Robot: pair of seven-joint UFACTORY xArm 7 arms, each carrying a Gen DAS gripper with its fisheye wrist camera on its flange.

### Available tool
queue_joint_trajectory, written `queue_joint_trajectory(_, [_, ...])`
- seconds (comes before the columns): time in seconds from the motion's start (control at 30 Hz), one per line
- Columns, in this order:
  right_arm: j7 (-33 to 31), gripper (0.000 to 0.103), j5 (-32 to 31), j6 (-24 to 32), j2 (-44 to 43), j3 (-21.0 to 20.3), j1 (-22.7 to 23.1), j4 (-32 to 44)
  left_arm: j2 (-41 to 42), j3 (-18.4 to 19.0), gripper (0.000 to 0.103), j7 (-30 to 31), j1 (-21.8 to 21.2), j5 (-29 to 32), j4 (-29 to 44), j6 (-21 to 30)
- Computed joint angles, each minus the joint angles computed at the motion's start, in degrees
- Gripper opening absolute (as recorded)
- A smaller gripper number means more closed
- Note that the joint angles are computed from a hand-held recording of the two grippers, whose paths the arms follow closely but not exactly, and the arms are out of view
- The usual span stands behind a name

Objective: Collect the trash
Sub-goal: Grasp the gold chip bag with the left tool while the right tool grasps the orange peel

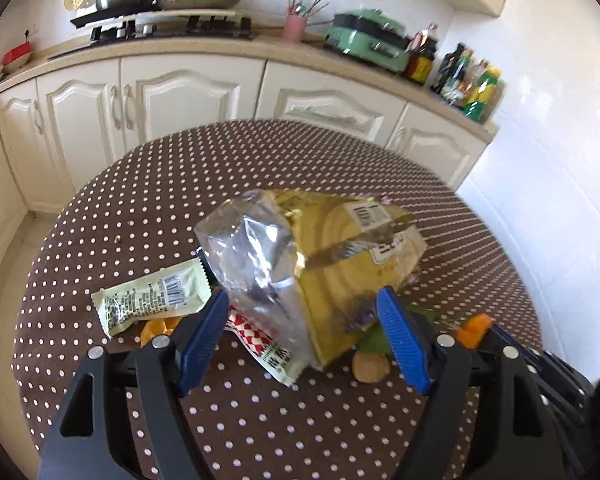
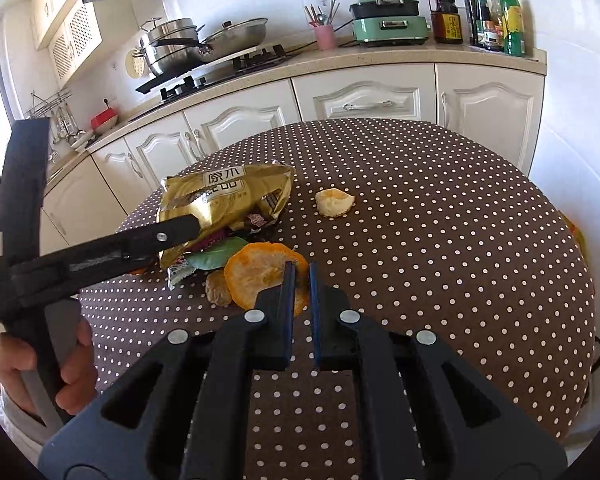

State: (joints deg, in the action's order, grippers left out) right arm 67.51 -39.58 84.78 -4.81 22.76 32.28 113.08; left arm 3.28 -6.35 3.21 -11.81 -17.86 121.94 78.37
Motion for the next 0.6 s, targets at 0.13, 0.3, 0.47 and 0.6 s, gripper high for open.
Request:
queue_joint_trajectory(0.13, [-0.73,0.007,1.52,-0.91,0.42,-0.74,-0.33,0.03,0.67,-0.23,0.027,0.21,-0.2,0.53,0.24,1.06])
queue_joint_trajectory(0.3, [-0.85,0.007,1.43,-1.53,1.01,-1.3,0.19,0.34,-3.2,0.26,0.008,1.94,0.04,0.37,-5.68,-2.92])
queue_joint_trajectory(0.47, [-0.49,0.007,-1.72,-2.68,0.88,-0.73,0.73,0.19,-8.33,2.19,0.004,4.38,1.12,-3.25,-10.59,-6.6])
queue_joint_trajectory(0.6, [0.12,0.007,-6.72,-2.05,2.84,0.89,2.4,3.92,-10.22,4.07,0.004,5.79,2.16,-6.62,-10.79,-6.51])
